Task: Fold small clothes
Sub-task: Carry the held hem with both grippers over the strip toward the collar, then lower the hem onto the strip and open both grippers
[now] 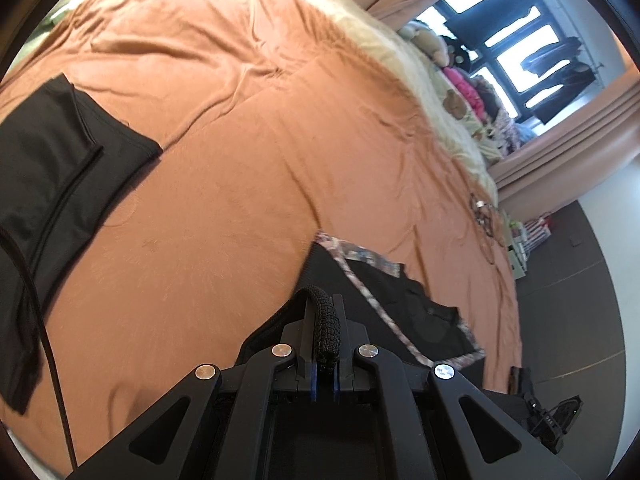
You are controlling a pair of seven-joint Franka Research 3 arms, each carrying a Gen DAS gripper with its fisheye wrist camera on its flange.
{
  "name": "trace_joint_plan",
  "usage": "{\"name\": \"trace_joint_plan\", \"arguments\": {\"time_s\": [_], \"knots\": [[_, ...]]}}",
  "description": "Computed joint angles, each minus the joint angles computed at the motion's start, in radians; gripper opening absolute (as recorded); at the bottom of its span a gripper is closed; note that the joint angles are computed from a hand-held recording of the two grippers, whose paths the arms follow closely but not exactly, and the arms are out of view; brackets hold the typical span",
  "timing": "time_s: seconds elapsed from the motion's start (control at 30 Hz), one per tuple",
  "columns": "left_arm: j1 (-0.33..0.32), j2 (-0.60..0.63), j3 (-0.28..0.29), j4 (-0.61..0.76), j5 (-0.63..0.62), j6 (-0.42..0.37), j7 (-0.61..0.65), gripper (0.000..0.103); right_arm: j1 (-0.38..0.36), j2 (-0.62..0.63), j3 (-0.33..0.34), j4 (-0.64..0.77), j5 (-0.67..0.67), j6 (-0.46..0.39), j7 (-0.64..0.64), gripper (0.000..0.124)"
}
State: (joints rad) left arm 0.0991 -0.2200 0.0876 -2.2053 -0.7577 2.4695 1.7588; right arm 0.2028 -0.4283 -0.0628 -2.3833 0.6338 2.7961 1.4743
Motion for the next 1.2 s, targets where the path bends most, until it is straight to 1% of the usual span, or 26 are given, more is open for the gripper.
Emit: {"name": "trace_joint_plan", "arguments": {"time_s": [0.1,0.27,0.37,0.4,0.43,0.47,0.5,0.53,0.57,0.6,0.63,0.67,0.73,0.83,0.9,0.97,1.07,1.17,1.2], "knots": [[0.003,0.073,-0.006,0.043,-0.013,0.011,0.004,0.004,-0.009,0.068,0.008,0.053,-0.017,-0.008,0.022,0.000],[0.034,0.169,-0.044,0.110,-0.013,0.031,0.003,0.004,-0.035,0.172,0.028,0.137,-0.065,-0.022,0.063,0.000],[0.054,0.221,-0.069,0.145,-0.019,0.039,0.001,0.005,-0.064,0.230,0.051,0.186,-0.135,-0.041,0.143,0.002],[0.061,0.239,-0.077,0.158,-0.016,0.037,-0.005,0.005,-0.084,0.254,0.069,0.209,-0.200,-0.053,0.201,0.007],[0.068,0.253,-0.084,0.168,0.006,0.033,-0.027,0.007,-0.094,0.270,0.077,0.226,-0.246,-0.066,0.243,0.015],[0.075,0.268,-0.091,0.182,0.034,0.020,-0.049,0.014,-0.098,0.279,0.079,0.239,-0.275,-0.079,0.270,0.022],[0.082,0.280,-0.097,0.194,0.054,0.001,-0.057,0.019,-0.099,0.288,0.082,0.252,-0.303,-0.085,0.293,0.050],[0.089,0.284,-0.103,0.199,0.072,-0.008,-0.059,0.036,-0.100,0.284,0.084,0.250,-0.329,-0.081,0.311,0.075],[0.093,0.280,-0.108,0.195,0.085,-0.004,-0.058,0.053,-0.103,0.280,0.094,0.245,-0.373,-0.065,0.347,0.077],[0.096,0.270,-0.113,0.183,0.102,0.011,-0.054,0.060,-0.109,0.268,0.104,0.232,-0.424,-0.047,0.378,0.078],[0.097,0.261,-0.115,0.174,0.116,0.021,-0.047,0.065,-0.107,0.256,0.103,0.227,-0.441,-0.057,0.381,0.077],[0.098,0.253,-0.116,0.169,0.134,0.020,-0.038,0.065,-0.101,0.248,0.097,0.222,-0.442,-0.069,0.370,0.078],[0.098,0.250,-0.115,0.178,0.186,-0.019,-0.021,0.065,-0.102,0.229,0.098,0.218,-0.476,-0.117,0.357,0.078],[0.092,0.238,-0.116,0.179,0.291,-0.074,-0.005,0.065,-0.098,0.218,0.102,0.239,-0.534,-0.235,0.321,0.078],[0.084,0.227,-0.117,0.168,0.353,-0.092,0.007,0.065,-0.096,0.209,0.109,0.245,-0.573,-0.291,0.306,0.078],[0.076,0.224,-0.119,0.165,0.404,-0.101,0.012,0.065,-0.095,0.204,0.113,0.245,-0.600,-0.324,0.304,0.078],[0.063,0.224,-0.123,0.162,0.471,-0.120,0.026,0.065,-0.084,0.221,0.106,0.283,-0.588,-0.396,0.270,0.077],[0.043,0.239,-0.134,0.169,0.637,-0.136,-0.023,0.065,-0.082,0.245,0.111,0.310,-0.628,-0.448,0.264,0.077],[0.038,0.249,-0.137,0.173,0.668,-0.142,-0.026,0.065,-0.080,0.268,0.116,0.333,-0.647,-0.469,0.269,0.077]]}}
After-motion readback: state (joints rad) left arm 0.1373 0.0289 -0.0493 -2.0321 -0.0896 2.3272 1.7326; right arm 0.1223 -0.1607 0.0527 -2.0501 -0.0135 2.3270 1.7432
